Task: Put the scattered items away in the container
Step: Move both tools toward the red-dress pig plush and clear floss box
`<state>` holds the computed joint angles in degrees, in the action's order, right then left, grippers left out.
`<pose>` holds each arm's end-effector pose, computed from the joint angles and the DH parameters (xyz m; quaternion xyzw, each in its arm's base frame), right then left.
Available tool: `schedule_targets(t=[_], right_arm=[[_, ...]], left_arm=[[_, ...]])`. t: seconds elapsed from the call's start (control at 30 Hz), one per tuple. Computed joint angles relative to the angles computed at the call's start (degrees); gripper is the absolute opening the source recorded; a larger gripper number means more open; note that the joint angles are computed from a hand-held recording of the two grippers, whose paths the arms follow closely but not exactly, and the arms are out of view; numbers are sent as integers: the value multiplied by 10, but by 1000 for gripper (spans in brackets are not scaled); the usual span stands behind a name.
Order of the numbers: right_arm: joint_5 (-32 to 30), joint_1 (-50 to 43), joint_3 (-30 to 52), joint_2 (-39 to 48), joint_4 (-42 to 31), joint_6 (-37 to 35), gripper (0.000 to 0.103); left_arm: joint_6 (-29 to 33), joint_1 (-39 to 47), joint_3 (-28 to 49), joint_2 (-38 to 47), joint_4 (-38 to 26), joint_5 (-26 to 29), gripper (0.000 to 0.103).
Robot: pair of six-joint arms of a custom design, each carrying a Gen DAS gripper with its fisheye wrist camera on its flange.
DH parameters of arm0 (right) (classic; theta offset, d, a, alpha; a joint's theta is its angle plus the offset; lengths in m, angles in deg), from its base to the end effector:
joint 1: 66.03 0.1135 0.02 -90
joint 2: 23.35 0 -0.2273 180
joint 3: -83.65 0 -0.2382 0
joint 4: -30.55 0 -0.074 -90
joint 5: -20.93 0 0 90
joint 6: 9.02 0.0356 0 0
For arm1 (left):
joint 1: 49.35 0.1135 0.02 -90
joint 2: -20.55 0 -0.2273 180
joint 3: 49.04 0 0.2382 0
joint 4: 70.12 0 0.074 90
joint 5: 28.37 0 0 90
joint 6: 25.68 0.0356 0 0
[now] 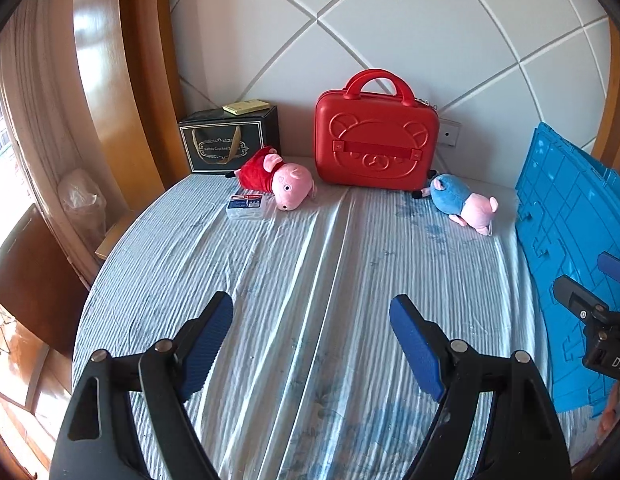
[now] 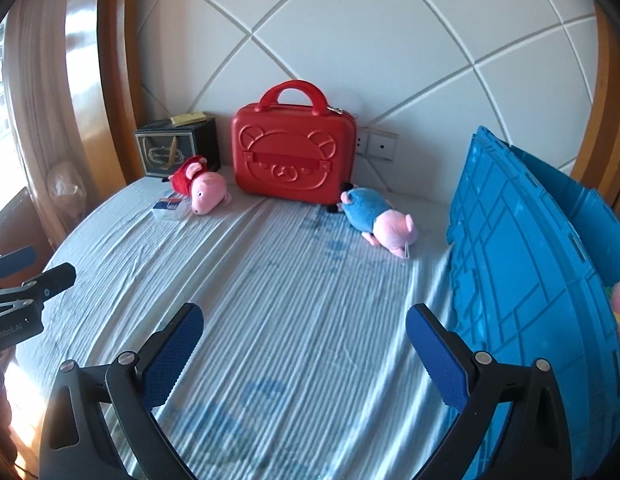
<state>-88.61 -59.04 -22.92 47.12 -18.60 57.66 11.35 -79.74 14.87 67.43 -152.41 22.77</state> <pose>0.2530 0.0430 0.2624 -0.3001 0.8660 0.1036 0.3863 0.1277 -0.0490 0.2568 -0.2502 0.8894 0.1083 0.3670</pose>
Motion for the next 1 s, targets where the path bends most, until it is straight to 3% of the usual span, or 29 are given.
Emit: schedule_targets(t=[0.23,0.4,0.53,0.7,0.87,1.0], right_arm=[[72,95,23,45,40,76,103],[150,183,65,90,46,151,103],[211,254,123,150,44,201,103],[240,306,240,275,35,252,103],[247,332,396,431,14,261,103],[242,341,580,589,-30,271,103]], left_arm=[[265,229,-40,-49,127,118,81],[449,429,-62,-44,215,268,81],[563,566,-64,13,288,377,81],[637,689,-32,163,393,461,81],[660,747,44,357,488,478,81],[662,759,117,506,537,475,81]])
